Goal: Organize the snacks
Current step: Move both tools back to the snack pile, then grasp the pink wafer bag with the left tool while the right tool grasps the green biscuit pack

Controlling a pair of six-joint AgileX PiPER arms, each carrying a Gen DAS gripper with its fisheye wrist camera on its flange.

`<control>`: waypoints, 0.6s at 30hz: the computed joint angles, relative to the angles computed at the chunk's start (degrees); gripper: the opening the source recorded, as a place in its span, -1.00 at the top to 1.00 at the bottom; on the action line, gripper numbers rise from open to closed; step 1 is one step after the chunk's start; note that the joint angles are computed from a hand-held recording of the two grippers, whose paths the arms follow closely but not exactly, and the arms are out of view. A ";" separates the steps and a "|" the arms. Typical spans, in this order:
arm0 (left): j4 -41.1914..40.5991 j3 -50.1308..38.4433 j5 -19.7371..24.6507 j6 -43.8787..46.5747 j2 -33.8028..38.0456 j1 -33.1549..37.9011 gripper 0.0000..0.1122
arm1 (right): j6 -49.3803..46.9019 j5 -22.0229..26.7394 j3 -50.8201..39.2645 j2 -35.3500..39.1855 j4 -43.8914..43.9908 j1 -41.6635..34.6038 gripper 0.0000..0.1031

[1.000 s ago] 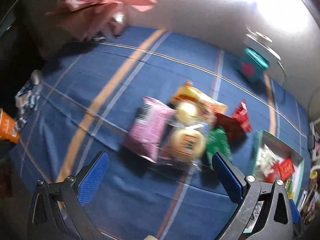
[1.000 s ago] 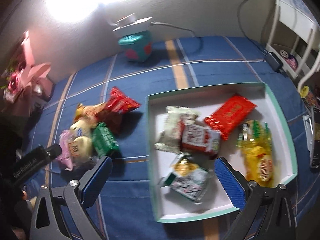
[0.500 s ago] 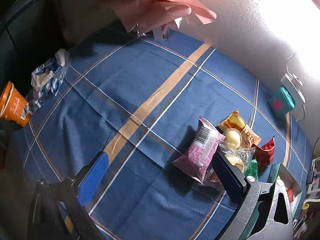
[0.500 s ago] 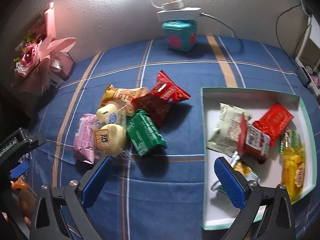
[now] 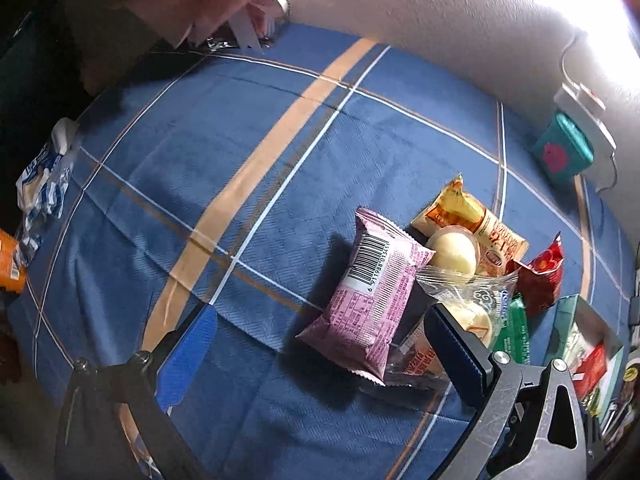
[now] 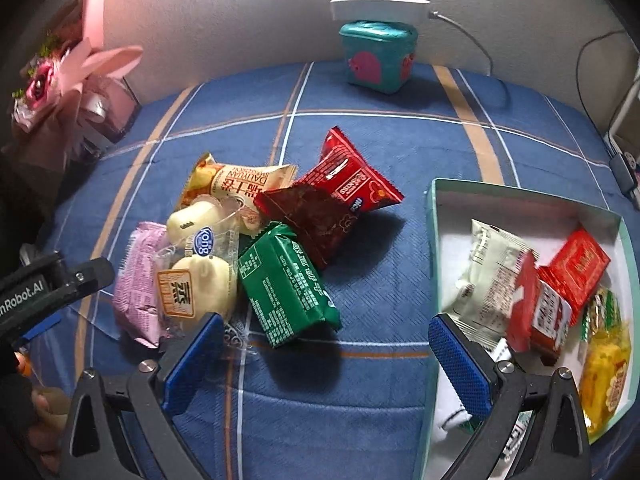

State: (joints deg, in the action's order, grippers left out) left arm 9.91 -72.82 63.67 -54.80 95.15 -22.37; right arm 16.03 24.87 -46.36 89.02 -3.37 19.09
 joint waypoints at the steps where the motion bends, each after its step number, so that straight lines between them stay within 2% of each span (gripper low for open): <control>1: -0.12 -0.21 -0.25 0.24 0.60 -0.04 -0.83 | 1.28 -0.23 -0.23 0.67 -1.53 0.44 -1.00; 9: -2.56 -0.86 -2.50 3.32 4.79 -0.13 -0.82 | 10.98 -0.35 -2.48 5.07 -12.95 3.75 -0.94; 13: -2.13 -1.54 -2.75 3.39 6.29 -0.57 -0.79 | 13.41 -0.29 -2.94 6.12 -15.62 4.90 -0.77; 15: -2.07 -1.74 -3.25 3.80 6.76 -0.54 -0.67 | 14.45 -0.45 -3.04 6.58 -17.07 5.49 -0.72; 18: -2.04 -2.05 -3.27 3.88 7.45 -0.78 -0.61 | 15.28 -0.89 -2.87 6.66 -17.75 5.95 -0.62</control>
State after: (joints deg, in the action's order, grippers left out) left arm 7.87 -74.87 60.40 -50.92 102.60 -23.16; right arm 31.31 23.98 -49.23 95.67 -21.13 25.04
